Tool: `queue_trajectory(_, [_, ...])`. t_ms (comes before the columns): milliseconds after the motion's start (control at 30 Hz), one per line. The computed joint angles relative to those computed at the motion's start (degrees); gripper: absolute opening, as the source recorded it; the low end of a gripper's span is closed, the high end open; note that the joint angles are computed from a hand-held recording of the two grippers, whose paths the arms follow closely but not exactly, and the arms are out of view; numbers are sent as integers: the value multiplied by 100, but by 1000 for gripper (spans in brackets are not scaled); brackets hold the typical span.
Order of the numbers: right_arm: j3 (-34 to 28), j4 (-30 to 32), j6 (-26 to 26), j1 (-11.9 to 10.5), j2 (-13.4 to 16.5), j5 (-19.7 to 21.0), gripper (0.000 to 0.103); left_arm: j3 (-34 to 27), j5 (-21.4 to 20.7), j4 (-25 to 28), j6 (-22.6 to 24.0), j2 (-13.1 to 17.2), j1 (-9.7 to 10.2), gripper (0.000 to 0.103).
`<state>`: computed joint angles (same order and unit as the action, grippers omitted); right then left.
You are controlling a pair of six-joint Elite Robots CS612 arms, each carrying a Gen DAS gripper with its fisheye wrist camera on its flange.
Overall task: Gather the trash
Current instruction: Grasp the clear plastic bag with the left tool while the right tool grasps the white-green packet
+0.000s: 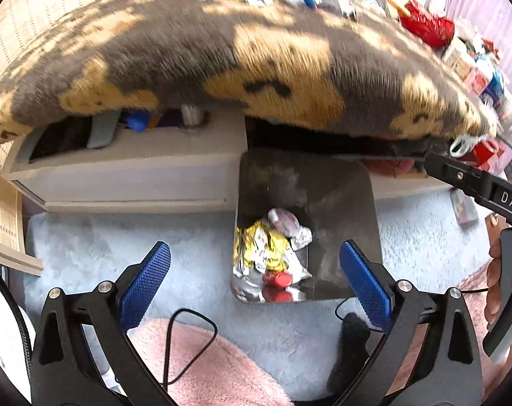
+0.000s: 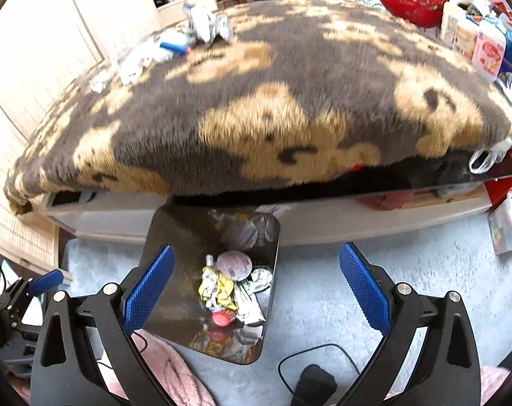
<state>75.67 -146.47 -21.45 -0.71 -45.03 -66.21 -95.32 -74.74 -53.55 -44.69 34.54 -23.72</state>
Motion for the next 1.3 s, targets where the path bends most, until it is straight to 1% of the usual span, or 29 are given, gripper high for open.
queue_trajectory(200, [-154, -219, 44, 52, -23, -20, 98, -13, 125, -137, -46, -134, 90, 95])
queue_trajectory(333, [-418, -149, 49, 102, 61, 70, 98, 162, 230, -198, 3, -277, 198, 95])
queue_trajectory(400, [-584, -66, 45, 134, 130, 102, 98, 273, 298, -245, 86, -362, 258, 95])
queue_trajectory(500, [-876, -86, 191, 168, 269, 198, 98, 461, 379, -430, 206, -489, 364, 95])
queue_trajectory(633, [-1505, -3, 402, 238, 565, 355, 96, 790, 573, -671, 397, -676, 497, 95])
queue_trajectory(733, [-2031, 220, 425, 310, 817, 454, 85, 1068, 599, -932, 525, -803, 602, 93])
queue_trajectory(767, [-2246, 353, 396, 345, 919, 457, 77, 1167, 566, -1058, 554, -846, 642, 92])
queue_trajectory(800, [-2388, 451, 370, 366, 985, 470, 68, 1294, 493, -1234, 591, -898, 695, 86])
queue_trajectory(833, [-2593, 576, 346, 394, 1083, 507, 65, 1373, 446, -1326, 608, -931, 725, 79])
queue_trajectory(900, [-2909, 642, 376, 437, 1242, 593, 57, 1577, 360, -1540, 662, -1014, 793, 72])
queue_trajectory(1000, [-3283, 774, 309, 496, 1417, 651, 52, 1882, 337, -1800, 787, -1141, 869, 66])
queue_trajectory(1067, [-3478, 846, 265, 530, 1510, 641, 52, 2073, 289, -1967, 846, -1219, 922, 63])
queue_trajectory(1300, [-4152, 1220, 186, 614, 1860, 624, 52, 2663, 41, -2283, 1080, -1415, 1013, 64])
